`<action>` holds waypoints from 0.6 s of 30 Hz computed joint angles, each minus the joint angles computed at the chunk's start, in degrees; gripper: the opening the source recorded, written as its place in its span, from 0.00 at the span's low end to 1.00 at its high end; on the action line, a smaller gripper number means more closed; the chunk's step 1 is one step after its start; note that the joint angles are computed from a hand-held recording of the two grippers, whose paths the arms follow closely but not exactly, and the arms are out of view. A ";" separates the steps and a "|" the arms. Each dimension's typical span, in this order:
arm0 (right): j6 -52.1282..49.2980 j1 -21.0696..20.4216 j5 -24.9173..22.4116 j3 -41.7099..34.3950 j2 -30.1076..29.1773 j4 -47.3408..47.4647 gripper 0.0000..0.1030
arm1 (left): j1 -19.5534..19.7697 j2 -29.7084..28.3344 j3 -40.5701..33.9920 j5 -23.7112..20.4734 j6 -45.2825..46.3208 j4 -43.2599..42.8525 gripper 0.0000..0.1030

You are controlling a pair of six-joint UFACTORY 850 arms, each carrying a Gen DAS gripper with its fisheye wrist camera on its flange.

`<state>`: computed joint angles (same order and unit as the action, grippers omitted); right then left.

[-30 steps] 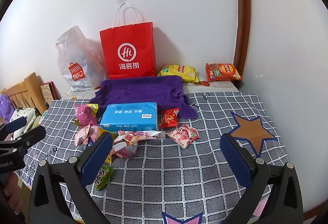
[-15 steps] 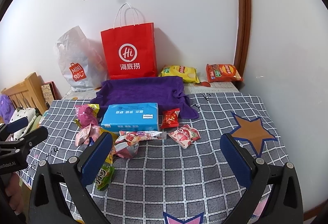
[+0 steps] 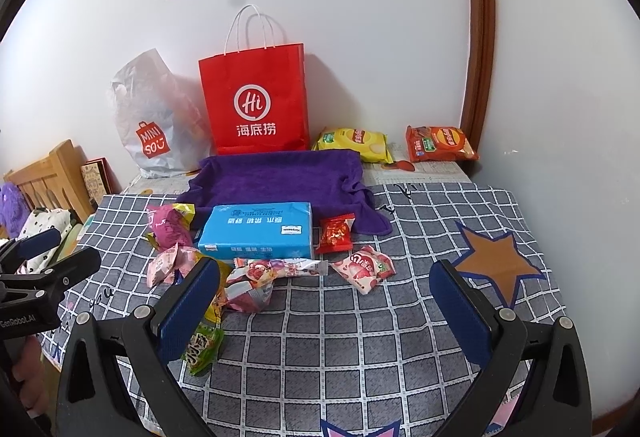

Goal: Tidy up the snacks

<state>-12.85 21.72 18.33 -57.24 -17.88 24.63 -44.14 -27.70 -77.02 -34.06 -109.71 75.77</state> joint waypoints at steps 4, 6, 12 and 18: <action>1.09 -0.38 -0.07 -1.03 -0.96 -1.17 1.00 | 1.08 -0.70 -0.84 1.09 1.33 -1.09 1.00; 1.93 -0.76 -0.55 -1.91 -1.77 -2.01 1.00 | 1.66 -1.08 -1.16 1.45 1.85 -1.52 1.00; -3.00 -2.13 -1.59 -4.70 -4.52 2.17 1.00 | 4.25 -2.65 -2.70 4.83 4.04 -4.33 1.00; -1.08 -4.75 -4.14 -8.47 -8.76 0.52 0.99 | 6.64 -5.15 -5.06 6.75 8.77 -8.29 0.99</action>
<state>-13.93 16.97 14.19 -65.71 -26.64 25.16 -37.50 -32.85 -82.09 -27.32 -100.94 67.48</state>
